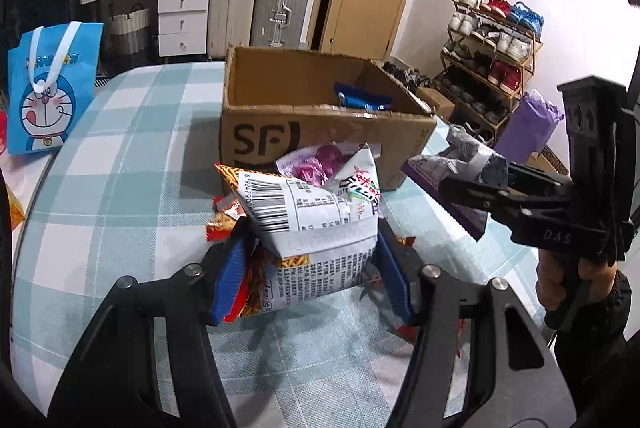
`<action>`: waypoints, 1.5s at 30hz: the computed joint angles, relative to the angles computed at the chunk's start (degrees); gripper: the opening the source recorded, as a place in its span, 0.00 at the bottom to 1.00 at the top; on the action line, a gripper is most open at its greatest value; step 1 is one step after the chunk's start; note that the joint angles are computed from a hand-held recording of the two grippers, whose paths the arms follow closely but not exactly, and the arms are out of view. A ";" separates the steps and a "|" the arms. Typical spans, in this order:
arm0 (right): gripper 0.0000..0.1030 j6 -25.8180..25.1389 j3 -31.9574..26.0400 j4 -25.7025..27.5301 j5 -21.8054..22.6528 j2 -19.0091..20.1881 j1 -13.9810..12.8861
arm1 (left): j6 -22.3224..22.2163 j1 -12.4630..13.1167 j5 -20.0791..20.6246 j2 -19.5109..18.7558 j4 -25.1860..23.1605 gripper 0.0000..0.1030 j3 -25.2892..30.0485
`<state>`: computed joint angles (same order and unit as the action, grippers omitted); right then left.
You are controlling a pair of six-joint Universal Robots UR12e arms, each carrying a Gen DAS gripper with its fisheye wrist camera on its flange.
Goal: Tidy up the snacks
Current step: 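Carry both held bags over the cardboard box and open both tools inside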
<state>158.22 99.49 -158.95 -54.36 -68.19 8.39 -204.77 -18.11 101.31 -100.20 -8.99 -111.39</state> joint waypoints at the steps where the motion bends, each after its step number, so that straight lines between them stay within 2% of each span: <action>1: 0.53 0.07 0.00 -0.19 0.03 -0.05 0.04 | -0.15 0.10 0.08 0.31 0.15 0.56 -0.11; 10: 0.53 2.05 0.46 -3.65 2.11 -0.96 -0.46 | -0.45 0.63 2.86 1.49 1.05 0.56 1.00; 19: 0.53 4.64 -1.94 -5.21 2.72 -0.44 -0.15 | 1.42 1.70 4.25 0.46 1.37 0.56 4.88; 27: 0.53 7.12 -5.55 -4.75 3.36 1.40 0.41 | 2.18 2.73 4.83 -1.79 1.05 0.56 8.73; 45: 0.53 8.88 -13.14 -2.34 1.77 6.70 1.82 | 3.76 5.20 3.63 -8.26 -0.93 0.56 16.62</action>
<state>167.11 86.36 -161.29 -52.59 -61.49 10.21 -201.02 -12.91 104.95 -108.46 -9.92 -94.77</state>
